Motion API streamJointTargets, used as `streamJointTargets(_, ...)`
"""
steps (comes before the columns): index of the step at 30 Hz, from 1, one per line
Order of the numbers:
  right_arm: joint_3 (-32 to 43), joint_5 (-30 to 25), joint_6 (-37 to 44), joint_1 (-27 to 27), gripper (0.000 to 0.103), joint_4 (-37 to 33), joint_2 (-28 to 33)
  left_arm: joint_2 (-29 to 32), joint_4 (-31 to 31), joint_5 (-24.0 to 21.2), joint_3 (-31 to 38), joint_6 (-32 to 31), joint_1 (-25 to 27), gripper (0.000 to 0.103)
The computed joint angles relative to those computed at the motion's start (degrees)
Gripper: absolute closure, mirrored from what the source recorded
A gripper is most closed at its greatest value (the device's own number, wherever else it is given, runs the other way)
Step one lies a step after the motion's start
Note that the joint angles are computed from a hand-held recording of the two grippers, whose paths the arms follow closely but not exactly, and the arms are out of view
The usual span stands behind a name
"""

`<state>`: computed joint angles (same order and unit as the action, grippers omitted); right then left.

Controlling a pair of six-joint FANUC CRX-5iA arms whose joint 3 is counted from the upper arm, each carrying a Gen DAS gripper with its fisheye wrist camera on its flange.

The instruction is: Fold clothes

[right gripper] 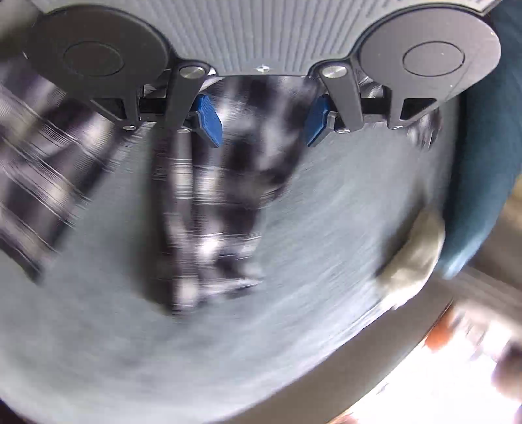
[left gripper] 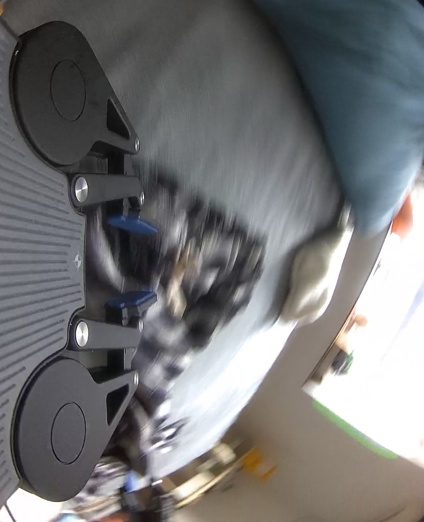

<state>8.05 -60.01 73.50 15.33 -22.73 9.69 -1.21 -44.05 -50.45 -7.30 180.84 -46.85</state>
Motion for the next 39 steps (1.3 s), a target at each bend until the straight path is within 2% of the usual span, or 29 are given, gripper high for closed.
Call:
streamJointTargets(3,0.0,-1.0,-4.5,-2.1,0.038,-1.1,0.9,4.0,2.7,0.4,3.7,-8.1,0.7,0.056)
streamJointTargets(6,-1.2,-1.6,-7.6,-3.4,0.034,-0.3,0.4,6.9,3.7,-2.3,6.6,-11.3,0.5,0.055)
streamJointTargets(11,-3.2,-4.4,-15.4,-5.3,0.032,5.6,-0.8,8.7,4.6,-6.9,8.3,-10.4,0.3,0.055)
streamJointTargets(15,-6.9,-2.2,-20.4,-7.0,0.030,9.3,-3.2,9.0,6.0,-8.1,8.0,-8.7,1.1,0.055)
streamJointTargets(18,-6.6,0.0,-17.4,-7.1,0.030,8.7,-2.9,9.4,6.8,-8.9,8.4,-8.8,1.4,0.056)
streamJointTargets(21,-5.3,4.3,-11.6,-3.9,0.029,9.8,-1.9,10.2,6.9,-10.0,9.3,-9.2,1.4,0.055)
streamJointTargets(25,1.7,4.8,-5.7,-1.1,0.026,8.6,5.3,10.9,8.4,-10.9,9.8,-9.9,2.1,0.055)
streamJointTargets(28,5.6,5.7,-7.2,0.6,0.025,11.9,11.3,10.8,8.4,-10.5,9.4,-9.6,2.1,0.055)
streamJointTargets(30,6.1,6.9,-8.4,1.3,0.024,12.6,12.9,10.3,8.6,-10.0,8.8,-9.5,2.2,0.055)
streamJointTargets(31,6.5,7.4,-7.6,1.6,0.027,12.1,13.4,10.1,8.6,-9.6,8.4,-9.4,2.3,0.055)
streamJointTargets(32,6.9,7.9,-6.8,1.8,0.036,11.5,13.9,9.9,8.6,-9.2,8.1,-9.1,2.3,0.055)
streamJointTargets(34,8.1,7.2,-4.2,2.6,0.089,10.1,14.7,9.7,8.4,-8.8,7.7,-8.4,2.3,0.055)
streamJointTargets(36,9.2,6.1,-0.3,2.8,0.094,6.1,14.2,9.9,8.1,-8.9,7.7,-8.1,2.3,0.055)
streamJointTargets(39,9.7,8.2,3.1,3.8,0.095,2.7,11.7,10.2,7.9,-9.0,8.0,-8.0,2.3,0.055)
